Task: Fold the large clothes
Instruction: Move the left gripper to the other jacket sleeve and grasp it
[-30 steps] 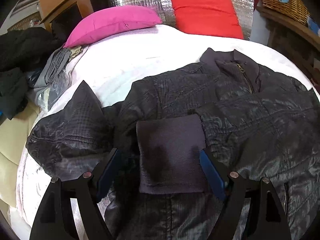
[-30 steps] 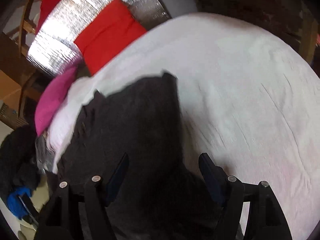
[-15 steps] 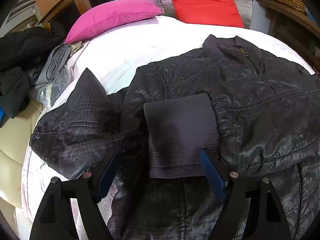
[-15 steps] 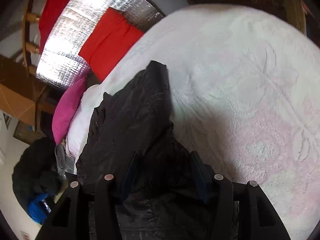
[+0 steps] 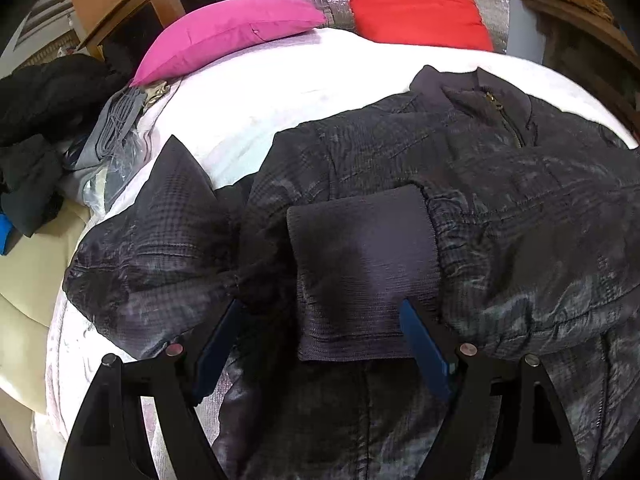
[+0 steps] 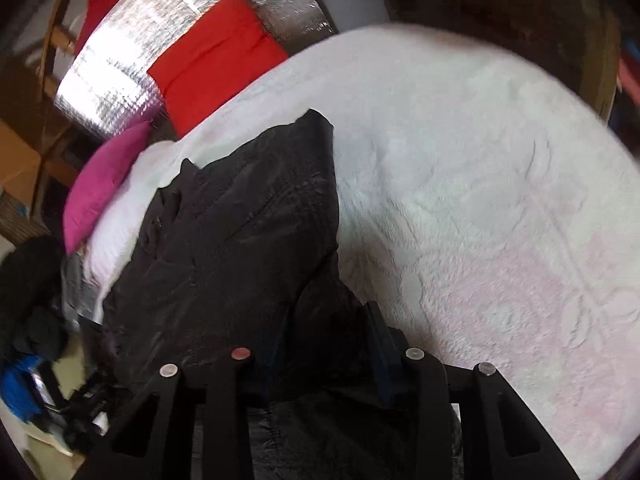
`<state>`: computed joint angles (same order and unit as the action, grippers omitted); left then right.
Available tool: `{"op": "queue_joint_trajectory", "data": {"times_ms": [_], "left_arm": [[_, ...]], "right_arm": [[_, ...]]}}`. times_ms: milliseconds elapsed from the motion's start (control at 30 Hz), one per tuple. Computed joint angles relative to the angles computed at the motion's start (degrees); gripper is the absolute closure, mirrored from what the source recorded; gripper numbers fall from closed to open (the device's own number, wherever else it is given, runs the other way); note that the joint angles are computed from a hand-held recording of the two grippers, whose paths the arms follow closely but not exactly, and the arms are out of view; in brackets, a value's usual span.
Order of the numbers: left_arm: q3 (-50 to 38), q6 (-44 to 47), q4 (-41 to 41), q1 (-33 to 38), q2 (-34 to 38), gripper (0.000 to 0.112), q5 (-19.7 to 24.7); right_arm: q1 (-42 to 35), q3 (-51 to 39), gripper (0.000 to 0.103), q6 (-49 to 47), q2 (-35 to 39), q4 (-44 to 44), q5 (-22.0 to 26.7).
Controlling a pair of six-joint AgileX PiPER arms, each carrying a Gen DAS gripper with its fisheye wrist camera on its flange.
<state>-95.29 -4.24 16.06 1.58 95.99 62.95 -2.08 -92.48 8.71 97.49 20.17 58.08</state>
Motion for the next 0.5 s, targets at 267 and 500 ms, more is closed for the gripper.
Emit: {"op": "queue_joint_trajectory", "data": {"times_ms": [267, 500], "left_arm": [[2.4, 3.7, -3.6, 2.5, -4.1, 0.031, -2.0], [4.0, 12.5, -15.8, 10.6, -10.6, 0.031, -4.8]], "right_arm": [[3.8, -3.6, 0.044, 8.7, -2.0, -8.3, -0.6], [15.7, -4.8, 0.035, 7.3, -2.3, -11.0, -8.1]]}}
